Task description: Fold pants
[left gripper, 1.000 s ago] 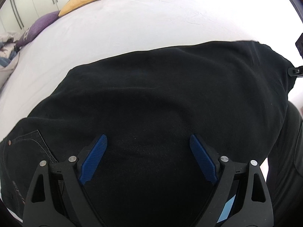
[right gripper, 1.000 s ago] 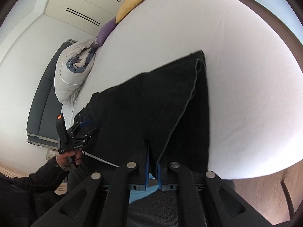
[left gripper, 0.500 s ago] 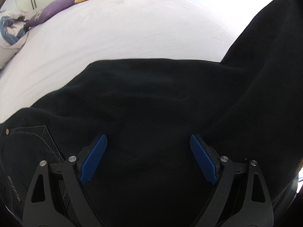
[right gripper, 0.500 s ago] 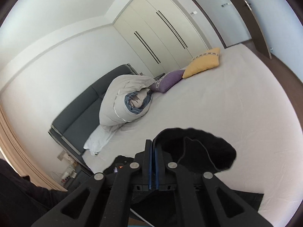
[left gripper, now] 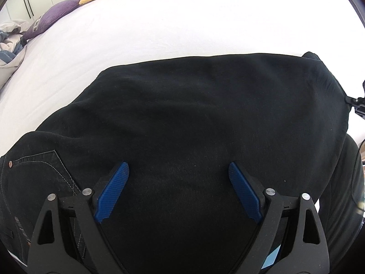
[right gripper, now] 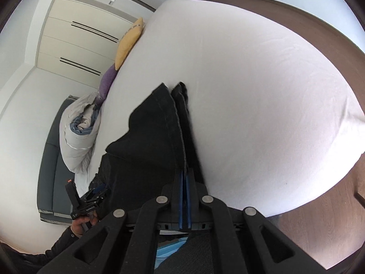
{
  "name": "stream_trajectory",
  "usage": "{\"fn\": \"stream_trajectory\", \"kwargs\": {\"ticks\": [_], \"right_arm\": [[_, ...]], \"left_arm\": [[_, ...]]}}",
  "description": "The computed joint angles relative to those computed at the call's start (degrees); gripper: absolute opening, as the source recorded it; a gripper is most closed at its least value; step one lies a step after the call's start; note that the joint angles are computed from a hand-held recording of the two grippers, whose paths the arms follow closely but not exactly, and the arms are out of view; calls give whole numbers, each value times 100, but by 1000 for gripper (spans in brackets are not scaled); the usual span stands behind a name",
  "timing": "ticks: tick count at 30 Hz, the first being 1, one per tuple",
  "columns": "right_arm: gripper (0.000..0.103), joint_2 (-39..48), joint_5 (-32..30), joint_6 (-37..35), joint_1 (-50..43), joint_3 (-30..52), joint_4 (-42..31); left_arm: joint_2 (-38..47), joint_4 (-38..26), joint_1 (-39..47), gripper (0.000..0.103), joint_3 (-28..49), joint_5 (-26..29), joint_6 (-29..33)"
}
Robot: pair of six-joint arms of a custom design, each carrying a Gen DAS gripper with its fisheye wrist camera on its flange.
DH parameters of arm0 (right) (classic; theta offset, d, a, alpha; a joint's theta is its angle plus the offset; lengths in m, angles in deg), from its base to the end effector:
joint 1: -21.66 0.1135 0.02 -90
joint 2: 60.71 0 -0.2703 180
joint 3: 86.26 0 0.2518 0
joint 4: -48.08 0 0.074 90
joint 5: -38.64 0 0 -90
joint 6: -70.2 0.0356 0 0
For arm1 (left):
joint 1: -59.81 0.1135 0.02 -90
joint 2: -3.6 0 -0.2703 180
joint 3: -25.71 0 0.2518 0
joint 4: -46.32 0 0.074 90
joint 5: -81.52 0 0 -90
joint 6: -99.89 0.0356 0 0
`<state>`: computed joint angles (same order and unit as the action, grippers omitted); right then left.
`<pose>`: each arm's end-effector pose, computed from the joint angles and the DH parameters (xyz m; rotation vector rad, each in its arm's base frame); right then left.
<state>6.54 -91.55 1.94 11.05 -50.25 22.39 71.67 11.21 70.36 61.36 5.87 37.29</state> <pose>0.1870 -0.0117 0.1474 0.4307 2.4485 0.9711 0.1718 0.0230 0.1290 0.4603 2.6489 -0.1464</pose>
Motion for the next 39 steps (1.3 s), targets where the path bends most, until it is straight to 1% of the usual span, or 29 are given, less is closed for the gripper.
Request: {"fn": "stream_trajectory", "kwargs": {"ticks": [1,3,5,6,8,9,10,11,12,13,15,16,17,18,19,20,23,25,27,28,29,32,33,34,35,36,39], "right_arm": [[3,-164,-16,37,-27,-11,-88],[3,-375,145,-26,30,-41,-330],[3,-305,312,-110,-19,-113,-545],[3,-344,243,-227,-175,-237,-624],[3,-711,240,-184,-236,-442,-802],[3,-804,297,-247,-336,-493,-928],[4,-725,592,-349,-387,-436,-1133],[8,-484,760,-484,-522,-326,-1318],[8,-225,592,-733,-831,-190,-1511],[8,-166,270,-1030,-1180,-42,-1745],[9,-462,-91,-1324,-1361,367,-1983],[15,-442,-273,-1378,-1296,652,-1976],[24,-312,-431,-1337,-1156,945,-1895],[53,-28,-532,-1273,-957,1252,-1710],[73,257,-539,-1180,-747,1528,-1502],[76,604,-504,-1169,-543,1806,-1332],[76,1867,19,-1421,86,2869,-1564],[70,2477,167,-1591,352,3364,-1729],[69,2855,284,-1704,488,3608,-1755],[67,3009,236,-1743,511,3684,-1766],[63,3091,244,-1750,537,3696,-1725],[33,3213,393,-1925,694,3662,-1764],[10,3179,506,-1989,794,3622,-1781],[7,3088,590,-2024,871,3526,-1747],[7,2953,564,-1996,924,3369,-1635],[6,2801,494,-1910,953,3199,-1474],[4,2159,499,-1560,1024,2681,-1048]], "left_arm": [[-22,3,-39,90,-12,-14,-32],[-125,6,-132,90,-66,-68,-136],[-185,15,-158,90,-99,-109,-131],[-256,3,-219,90,-132,-142,-150],[-330,-48,-229,90,-166,-141,-82],[-33,368,-64,90,-265,-85,27],[89,501,-38,90,-296,-56,20],[87,523,-76,90,-316,-60,-28],[46,471,-131,90,-289,-72,-78],[45,479,-164,90,-291,-78,-104],[50,502,-206,90,-303,-76,-151],[59,530,-232,90,-315,-68,-192],[89,572,-230,90,-326,-50,-211],[148,614,-260,90,-308,-49,-264],[168,634,-290,90,-303,-47,-325],[192,660,-305,90,-301,-46,-361],[253,721,-389,90,-297,-85,-438],[326,800,-405,90,-309,-84,-450],[352,832,-462,90,-315,-96,-494],[512,995,-366,90,-342,-54,-404],[596,1019,-352,90,-289,-47,-393],[845,1167,-244,90,-209,-4,-300],[871,1197,-268,90,-203,-13,-329],[903,1237,-298,90,-198,-27,-368],[952,1265,-324,90,-165,-21,-401],[1040,1393,-63,90,-252,75,-179],[1083,1511,-136,90,-258,40,-294]]}}
